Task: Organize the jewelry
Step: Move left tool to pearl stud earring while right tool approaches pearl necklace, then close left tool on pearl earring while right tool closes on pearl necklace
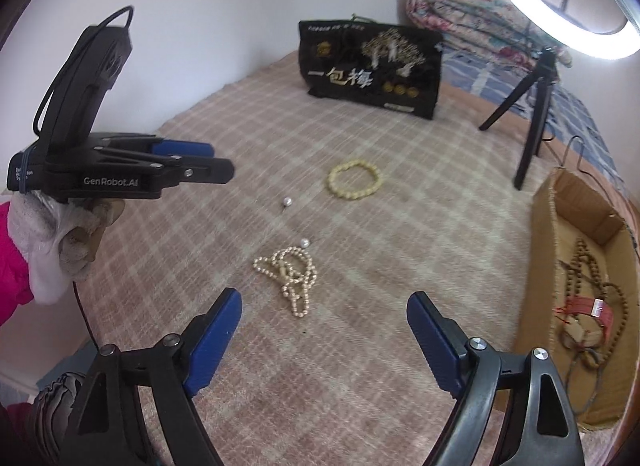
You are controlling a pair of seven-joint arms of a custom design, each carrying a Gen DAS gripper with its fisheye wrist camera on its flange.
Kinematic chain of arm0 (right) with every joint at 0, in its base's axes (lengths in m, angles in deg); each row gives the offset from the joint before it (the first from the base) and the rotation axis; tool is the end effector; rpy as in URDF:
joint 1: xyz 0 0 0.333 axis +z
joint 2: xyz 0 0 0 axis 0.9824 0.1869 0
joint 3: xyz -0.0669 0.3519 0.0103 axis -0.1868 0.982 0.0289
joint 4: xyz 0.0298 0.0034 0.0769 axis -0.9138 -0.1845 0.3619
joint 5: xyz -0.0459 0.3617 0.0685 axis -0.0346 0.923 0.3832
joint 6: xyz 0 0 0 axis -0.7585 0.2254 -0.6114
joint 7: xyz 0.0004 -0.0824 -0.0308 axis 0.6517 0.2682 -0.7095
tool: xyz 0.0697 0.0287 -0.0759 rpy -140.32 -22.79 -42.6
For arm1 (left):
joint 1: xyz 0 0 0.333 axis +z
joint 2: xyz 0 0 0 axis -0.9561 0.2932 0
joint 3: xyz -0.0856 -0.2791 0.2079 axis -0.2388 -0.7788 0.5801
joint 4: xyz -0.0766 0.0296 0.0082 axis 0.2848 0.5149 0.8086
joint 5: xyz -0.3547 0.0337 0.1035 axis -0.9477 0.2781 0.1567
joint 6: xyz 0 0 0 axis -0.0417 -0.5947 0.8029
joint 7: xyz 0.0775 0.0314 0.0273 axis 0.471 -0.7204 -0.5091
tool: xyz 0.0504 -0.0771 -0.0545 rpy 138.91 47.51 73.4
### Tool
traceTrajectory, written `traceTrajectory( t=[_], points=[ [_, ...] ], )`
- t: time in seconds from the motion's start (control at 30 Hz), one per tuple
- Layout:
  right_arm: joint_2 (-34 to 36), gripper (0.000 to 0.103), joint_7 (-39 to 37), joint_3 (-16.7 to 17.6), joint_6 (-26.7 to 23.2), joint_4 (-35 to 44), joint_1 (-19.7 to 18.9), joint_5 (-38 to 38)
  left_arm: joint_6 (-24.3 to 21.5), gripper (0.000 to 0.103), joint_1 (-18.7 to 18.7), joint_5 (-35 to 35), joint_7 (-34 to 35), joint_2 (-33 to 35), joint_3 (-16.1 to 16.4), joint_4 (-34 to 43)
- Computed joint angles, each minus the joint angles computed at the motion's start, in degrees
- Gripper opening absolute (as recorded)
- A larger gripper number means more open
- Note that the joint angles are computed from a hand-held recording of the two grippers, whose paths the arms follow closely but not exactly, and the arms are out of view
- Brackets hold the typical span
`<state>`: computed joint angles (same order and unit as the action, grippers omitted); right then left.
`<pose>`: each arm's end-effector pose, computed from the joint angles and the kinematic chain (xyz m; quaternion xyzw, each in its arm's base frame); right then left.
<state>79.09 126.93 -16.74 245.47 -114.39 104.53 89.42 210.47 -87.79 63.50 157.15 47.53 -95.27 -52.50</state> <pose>0.4318 0.2288 0.4939 -0.8517 0.4389 -0.0862 0.2729 0.4508 -0.2258 0.4978 -0.6209 0.7158 -0.2976 0.1164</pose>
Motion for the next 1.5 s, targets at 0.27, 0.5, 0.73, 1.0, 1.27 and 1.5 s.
traceTrajectory(
  t=[0.27,0.5,0.73,1.0,1.27,1.5],
  points=[
    [5.8,0.082,-3.1,1.2,-1.2,3.2,0.2,2.6,0.8,0.055,-0.4,-1.0,3.0,3.7,-0.2,1.3],
    [9.1,0.075,-3.9,2.7,-1.3,4.9,-1.0,2.7,1.2,0.04,0.2,2.9,1.2,6.5,-1.0,2.7],
    [10.5,0.069,-3.3,3.6,-0.2,5.4,-1.4,-0.3,1.5,0.03,0.3,5.1,0.1,8.8,-1.1,3.9],
    [11.4,0.065,-3.8,4.1,0.8,6.1,-1.7,-0.9,1.8,0.029,0.0,8.9,-1.7,10.5,-0.9,5.1],
    [11.7,0.056,-4.2,4.6,1.6,5.7,-1.6,-2.1,1.4,0.014,-0.3,12.8,-3.8,11.7,-0.6,6.0],
    [11.5,0.036,-7.1,4.7,0.4,5.9,-1.7,1.2,1.6,0.007,-0.1,11.0,-2.5,11.7,-1.0,5.9]
  ],
)
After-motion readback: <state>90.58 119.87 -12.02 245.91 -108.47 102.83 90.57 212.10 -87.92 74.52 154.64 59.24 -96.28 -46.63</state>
